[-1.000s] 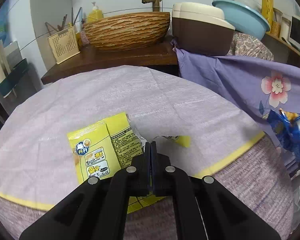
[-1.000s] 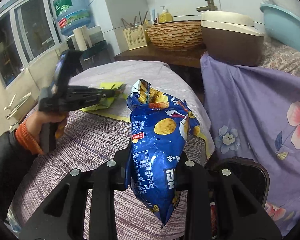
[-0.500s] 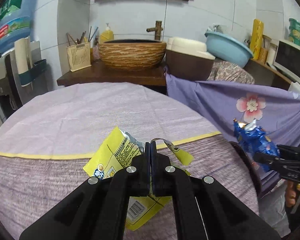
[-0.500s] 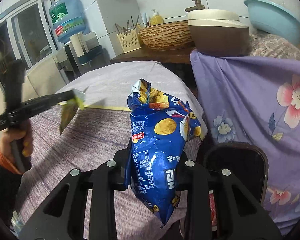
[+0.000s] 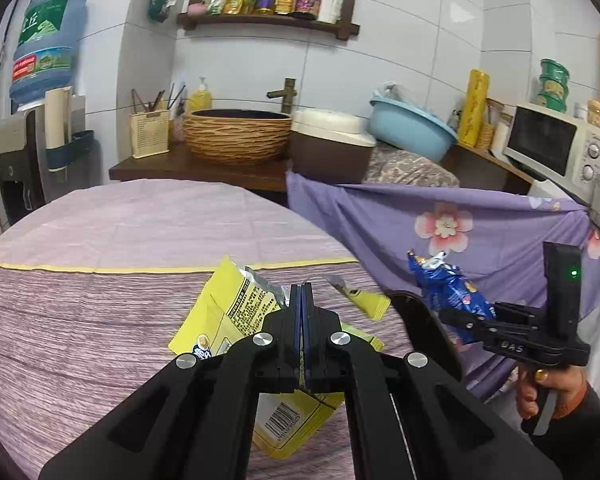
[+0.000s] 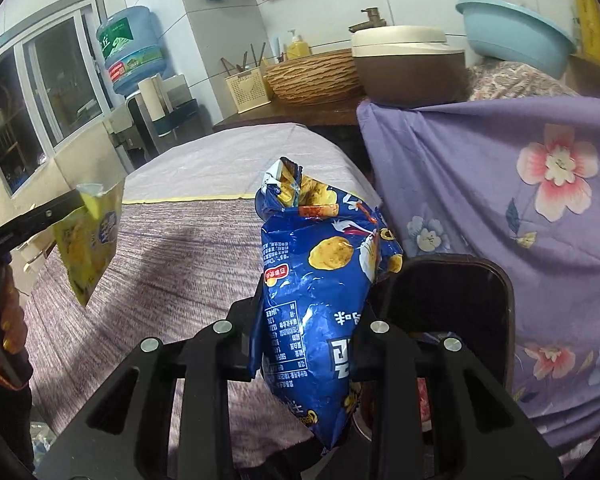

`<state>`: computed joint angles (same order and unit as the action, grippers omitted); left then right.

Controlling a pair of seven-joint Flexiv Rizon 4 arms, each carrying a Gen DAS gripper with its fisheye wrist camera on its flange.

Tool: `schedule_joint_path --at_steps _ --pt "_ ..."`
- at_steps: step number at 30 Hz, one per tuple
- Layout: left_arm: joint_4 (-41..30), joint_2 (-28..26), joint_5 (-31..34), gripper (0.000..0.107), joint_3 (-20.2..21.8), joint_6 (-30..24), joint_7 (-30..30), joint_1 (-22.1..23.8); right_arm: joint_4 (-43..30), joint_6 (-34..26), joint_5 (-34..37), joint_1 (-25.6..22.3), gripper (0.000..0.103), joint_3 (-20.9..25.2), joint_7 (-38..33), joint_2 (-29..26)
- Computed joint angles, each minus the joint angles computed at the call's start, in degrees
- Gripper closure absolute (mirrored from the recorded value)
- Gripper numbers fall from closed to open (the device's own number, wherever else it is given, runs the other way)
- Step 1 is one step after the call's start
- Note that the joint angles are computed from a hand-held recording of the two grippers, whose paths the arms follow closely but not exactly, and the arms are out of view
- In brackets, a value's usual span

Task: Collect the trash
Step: 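Carry the blue bag into the bin and open the right tool while the left lifts the wrapper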

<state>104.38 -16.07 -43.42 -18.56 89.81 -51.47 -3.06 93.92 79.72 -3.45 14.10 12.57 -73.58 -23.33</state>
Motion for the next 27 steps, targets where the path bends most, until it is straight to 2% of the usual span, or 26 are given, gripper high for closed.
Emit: schedule_joint_path --at_steps 6,8,12,14,16,18,21,24,25,27 --pt "2.3 1.3 -11.6 0.105 -11.8 4.4 10.1 3.8 5.4 2.1 0.1 -0.4 0.073 -1.8 2.8 2.8" --pt "2.3 1.4 -15.9 0.105 -14.6 5.7 13.8 4.2 6.8 2.4 -0.3 -0.5 0.073 -2.4 3.9 3.4" --pt "1.1 1.0 -22.8 0.105 -17.4 6.6 19.7 3.1 8.9 2.6 -1.0 -1.0 0.073 -3.7 6.0 3.2" --pt "0.3 0.6 -24.4 0.105 -17.2 6.3 21.4 1.6 9.2 2.1 -1.0 -1.9 0.073 -3.7 6.6 2.2" --pt "-0.5 0.1 -23.8 0.105 -15.1 5.4 21.1 -0.7 9.5 2.0 -1.3 -2.0 0.073 -4.5 7.9 1.0" --pt "-1.5 -0.6 -22.2 0.105 -12.5 3.7 20.0 -3.2 9.6 1.9 -1.8 -2.1 0.073 -5.4 9.4 -0.5" --pt "-3.4 -2.0 -18.9 0.105 -8.3 1.1 17.5 -7.1 8.3 0.6 -1.1 -3.9 0.073 -3.9 9.2 -3.0" --pt "-4.9 -3.4 -15.4 0.105 -5.6 -0.7 14.9 -9.5 7.2 -0.4 -1.5 -3.9 0.072 -4.5 9.9 -5.4" --pt "-5.1 -3.7 -14.6 0.105 -5.4 -1.1 14.4 -9.6 6.7 -0.6 -1.1 -4.6 0.067 -3.8 9.7 -6.3" --pt "-6.0 -4.7 -12.5 0.105 -4.8 -2.2 12.5 -10.1 6.1 -0.8 -0.7 -4.8 0.048 -3.9 10.3 -7.5"
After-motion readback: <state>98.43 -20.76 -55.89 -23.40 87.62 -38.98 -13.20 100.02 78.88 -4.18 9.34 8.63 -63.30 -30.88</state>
